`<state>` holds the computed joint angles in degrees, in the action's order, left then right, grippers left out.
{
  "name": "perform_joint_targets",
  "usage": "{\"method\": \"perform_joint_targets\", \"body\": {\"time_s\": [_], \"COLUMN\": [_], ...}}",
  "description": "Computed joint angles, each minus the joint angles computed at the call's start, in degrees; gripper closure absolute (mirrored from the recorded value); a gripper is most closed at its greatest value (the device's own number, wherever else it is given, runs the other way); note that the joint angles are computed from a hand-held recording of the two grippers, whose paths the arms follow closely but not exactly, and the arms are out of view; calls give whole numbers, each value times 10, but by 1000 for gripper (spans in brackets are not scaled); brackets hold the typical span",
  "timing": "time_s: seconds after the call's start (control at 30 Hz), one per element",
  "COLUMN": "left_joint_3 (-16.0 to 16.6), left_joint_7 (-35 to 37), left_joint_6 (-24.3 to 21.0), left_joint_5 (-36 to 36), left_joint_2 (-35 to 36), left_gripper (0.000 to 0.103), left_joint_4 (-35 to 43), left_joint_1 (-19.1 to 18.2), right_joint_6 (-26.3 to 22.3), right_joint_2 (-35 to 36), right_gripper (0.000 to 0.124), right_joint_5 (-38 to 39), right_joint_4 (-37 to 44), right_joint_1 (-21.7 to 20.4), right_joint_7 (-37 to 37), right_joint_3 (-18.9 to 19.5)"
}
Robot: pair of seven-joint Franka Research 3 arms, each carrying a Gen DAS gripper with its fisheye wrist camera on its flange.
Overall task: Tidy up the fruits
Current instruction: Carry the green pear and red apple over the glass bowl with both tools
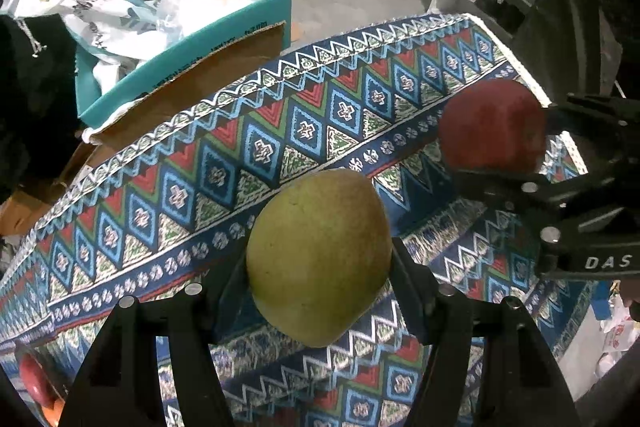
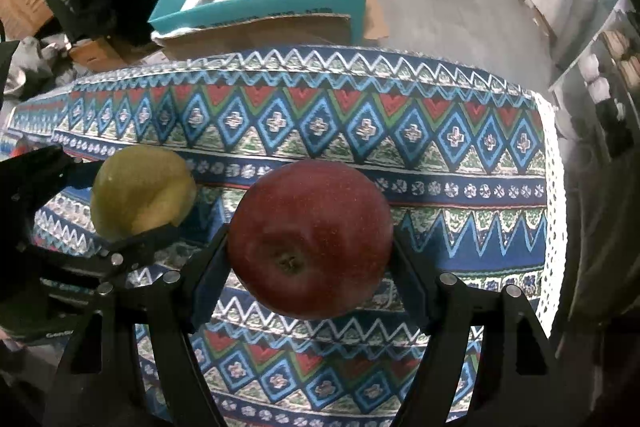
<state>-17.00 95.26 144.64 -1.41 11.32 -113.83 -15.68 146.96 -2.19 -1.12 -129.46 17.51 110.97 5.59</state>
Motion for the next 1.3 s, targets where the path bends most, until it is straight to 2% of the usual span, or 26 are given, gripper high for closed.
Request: {"method": "perform_joint_targets", "body": {"time_s": [0.23, 0.47, 0.83, 1.3], "left_joint_3": [4, 20, 59, 111], "left_joint_7": [32, 57, 86, 113], "left_joint_6": [4, 2, 13, -13], "left_joint_5": [-38, -71, -103, -139], "left_joint_2": [-50, -110, -212, -316], "left_gripper": [35, 35, 35, 35], "left_joint_4": [-34, -68, -135, -193], "left_joint_1": [13, 10, -9, -21], "right_joint_6": [-2, -7, -18, -5], "right_joint_2": [-26, -66, -110, -105], "right_gripper": [49, 49, 49, 49], "right_joint_5": [-6, -11, -25, -18], "right_joint_4": [-1, -1, 12, 49], "right_joint_1": [8, 10, 19, 49], "right_joint_7": [14, 27, 39, 31], "right_joint_3": [11, 24, 51, 73]}}
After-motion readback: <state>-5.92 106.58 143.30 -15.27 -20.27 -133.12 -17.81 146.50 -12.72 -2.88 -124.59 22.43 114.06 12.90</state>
